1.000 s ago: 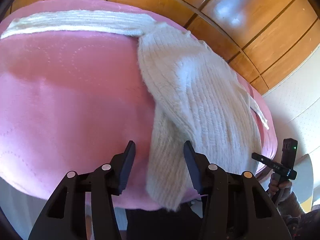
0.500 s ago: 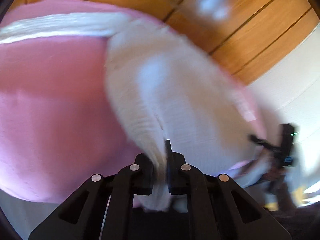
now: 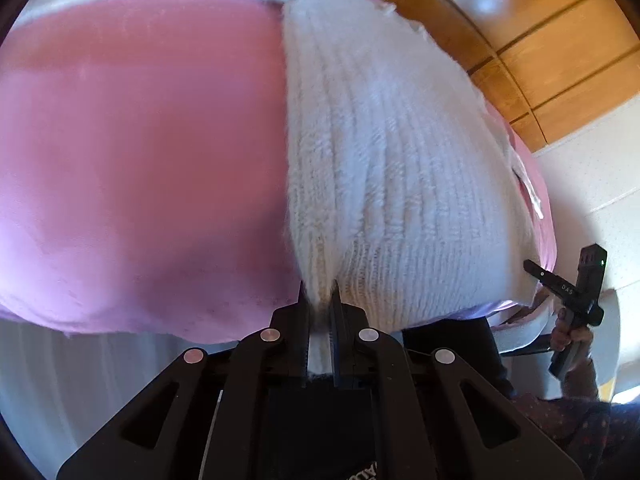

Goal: Fold small clothes

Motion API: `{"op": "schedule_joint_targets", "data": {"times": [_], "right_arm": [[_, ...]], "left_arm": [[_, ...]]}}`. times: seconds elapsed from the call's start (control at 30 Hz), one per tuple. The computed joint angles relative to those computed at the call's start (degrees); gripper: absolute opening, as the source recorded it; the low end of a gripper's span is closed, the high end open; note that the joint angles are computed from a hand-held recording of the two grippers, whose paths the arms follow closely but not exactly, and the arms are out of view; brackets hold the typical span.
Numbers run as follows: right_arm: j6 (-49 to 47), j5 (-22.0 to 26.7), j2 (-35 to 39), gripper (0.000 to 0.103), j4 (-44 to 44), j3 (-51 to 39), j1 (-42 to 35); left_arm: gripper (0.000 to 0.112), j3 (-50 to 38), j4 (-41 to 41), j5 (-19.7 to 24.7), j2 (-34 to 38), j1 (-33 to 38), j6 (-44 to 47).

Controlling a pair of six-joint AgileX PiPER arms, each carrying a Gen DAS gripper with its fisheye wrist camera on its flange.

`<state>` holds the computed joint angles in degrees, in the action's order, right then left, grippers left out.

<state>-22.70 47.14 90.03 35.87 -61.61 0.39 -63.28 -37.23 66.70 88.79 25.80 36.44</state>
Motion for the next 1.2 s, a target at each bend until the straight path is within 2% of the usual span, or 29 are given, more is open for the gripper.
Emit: {"op": "schedule_joint_targets", "data": {"times": [0.03,0.07,0.1,0.13,0.2,0.3,0.37,0.43,0.5,0.53,0.6,0.67,0.73,0.77,0.8,0.83,0.87,1.0,1.1,1.2], "right_arm": [[-1.0,1.1,-0.1,0.013,0.6,-0.9,-0.4],[-0.4,0.9,-0.7,0.028,-0.7,-1.5,-0.4],[0.7,0.3,-1.2,0.049,-2.3,-2.4,-0.5],[1.7,-1.0,-1.7,0.05,-3.5,-3.4,-0.7],[1.1,-2.5,-0.9,0.049,-1.5,-6.6,-1.2],[-0.3,-5.6,2.3,0.049,1.7,-10.3,0.2],[-1.5,-6.6,6.3,0.049,4.9,-13.6,2.4],[0.9,-7.7,11.2,0.049,3.7,-17.8,5.7],[4.1,-7.5,15.0,0.049,0.7,-19.9,7.8],[5.3,-8.1,16.1,0.049,-1.2,-19.6,8.2],[1.4,-10.5,16.1,0.047,2.0,-16.0,7.2],[-3.2,-10.0,14.9,0.046,7.4,-13.8,5.0],[-4.6,-8.0,13.6,0.049,10.7,-13.3,2.4],[-6.3,-7.9,12.4,0.055,13.8,-12.2,0.2],[-7.3,-8.4,11.6,0.062,16.3,-11.4,-2.1],[-8.1,-8.8,10.7,0.064,18.4,-10.2,-5.5],[-6.6,-9.7,10.9,0.064,19.6,-10.3,-9.6],[2.8,-11.8,15.9,0.062,19.2,-15.2,-21.6],[10.5,-12.6,21.4,0.059,17.6,-21.5,-27.0],[21.7,-12.0,28.5,0.055,10.2,-31.1,-29.3]], "left_arm": [[0.006,-0.6,0.7,0.0,-0.9,0.4,0.0],[0.006,-1.6,1.5,0.1,-1.4,0.4,-0.6],[0.006,-2.0,1.9,-0.4,-2.4,0.2,-1.1],[0.006,-3.0,1.5,0.0,-3.2,0.9,-0.6],[0.012,-4.3,1.3,-0.2,-5.0,2.0,-1.5],[0.013,-6.1,-0.5,-3.0,-6.0,0.2,-2.4],[0.013,-7.1,-1.0,-6.4,-5.5,-3.6,-2.9],[0.013,-8.2,-1.1,-9.5,-3.6,-8.6,-4.3],[0.023,-8.4,1.8,-14.0,-1.4,-13.8,-7.5],[0.023,-8.5,4.8,-16.1,0.5,-16.6,-10.0],[0.023,-9.2,14.3,-18.7,4.1,-20.8,-17.8],[0.023,-7.7,18.0,-22.1,4.5,-23.0,-20.4],[0.024,-9.1,19.4,-21.5,4.3,-23.7,-21.5],[0.026,-9.5,18.6,-21.8,4.1,-23.7,-21.5],[0.04,-10.1,16.9,-22.0,4.1,-23.4,-20.7],[0.048,-10.8,15.0,-22.2,4.2,-23.4,-20.2],[0.054,-10.9,14.6,-23.3,4.0,-24.0,-20.5],[0.054,-14.1,12.8,-24.5,6.2,-26.4,-20.6],[0.054,-18.7,13.3,-23.7,10.3,-29.3,-23.0],[0.054,-22.1,14.8,-23.2,13.2,-32.2,-26.2]]}}
